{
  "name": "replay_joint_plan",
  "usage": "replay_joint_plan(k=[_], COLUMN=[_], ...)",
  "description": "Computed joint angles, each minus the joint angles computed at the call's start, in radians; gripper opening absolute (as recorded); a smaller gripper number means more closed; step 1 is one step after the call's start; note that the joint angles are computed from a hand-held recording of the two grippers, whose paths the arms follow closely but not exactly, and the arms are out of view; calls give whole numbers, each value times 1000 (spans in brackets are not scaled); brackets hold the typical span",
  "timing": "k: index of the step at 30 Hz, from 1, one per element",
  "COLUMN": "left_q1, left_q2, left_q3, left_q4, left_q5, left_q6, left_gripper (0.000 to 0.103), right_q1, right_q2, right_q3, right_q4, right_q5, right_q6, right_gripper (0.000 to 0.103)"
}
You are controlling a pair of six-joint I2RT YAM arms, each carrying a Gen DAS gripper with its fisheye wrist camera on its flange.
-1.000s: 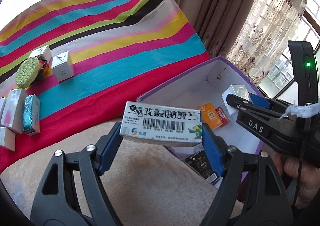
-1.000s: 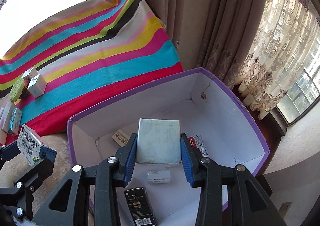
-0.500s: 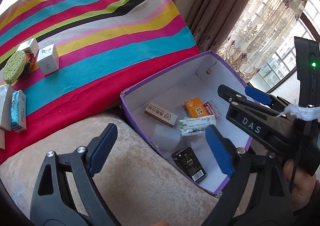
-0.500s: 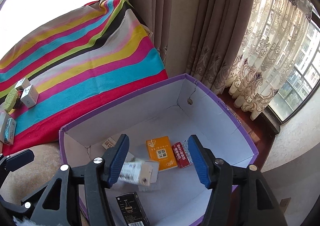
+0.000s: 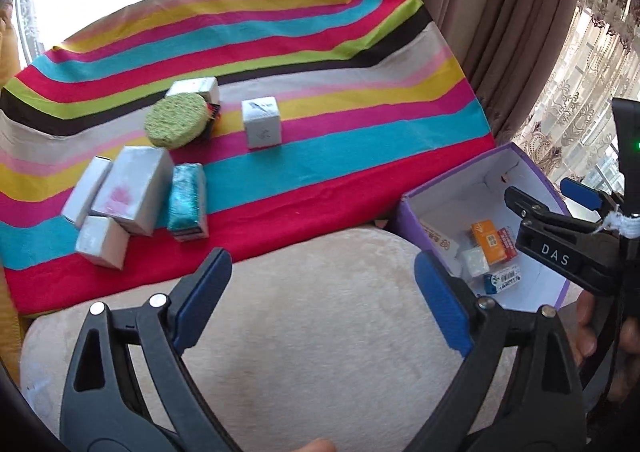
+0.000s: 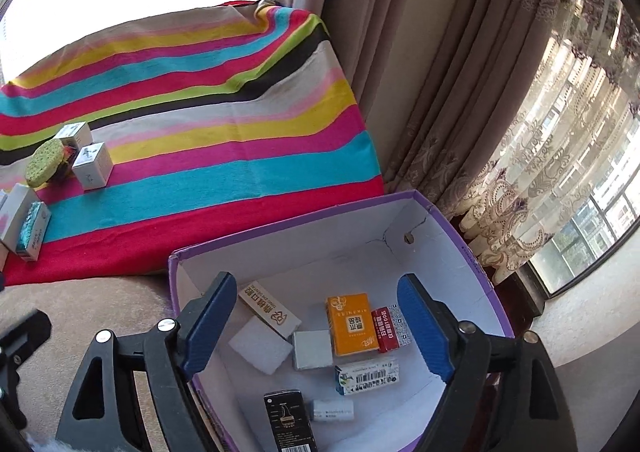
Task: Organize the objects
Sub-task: 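Carry both items over the purple box and open both grippers to drop them, then move both open grippers back over the boxes on the cloth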
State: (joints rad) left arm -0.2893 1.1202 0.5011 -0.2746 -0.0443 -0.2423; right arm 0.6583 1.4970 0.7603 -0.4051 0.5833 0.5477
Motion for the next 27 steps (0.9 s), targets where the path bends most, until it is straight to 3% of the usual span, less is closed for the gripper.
replay_joint_plan(k=[2,5,9,12,16,21,27], left_q1=[98,233,443,597,770,879,867], left_q2=[-51,-100,-125,-98,4,139,289], left_q3=[-8,-14,-40,-50,-21,40,133], left_q4=[-39,-102,-120,-121,-125,-129,-131], left_q5=[68,93,192,274,361,400,394], left_q6=[81,146,266,335,402,434,497], left_gripper=[94,94,94,94,94,94,94], right_q1=[36,73,86,99,152,189,218], right_q2=[45,58,57,103,171,269,368], right_q3=[42,53,61,100,158,253,367], right_q4=[-31,-3,45,52,58,48,25], right_q5=[21,-1,-115,-200,-216,-266,-292], right_q6=[8,4,9,8,10,-5,-25], right_gripper=[84,84,84,84,84,84,84])
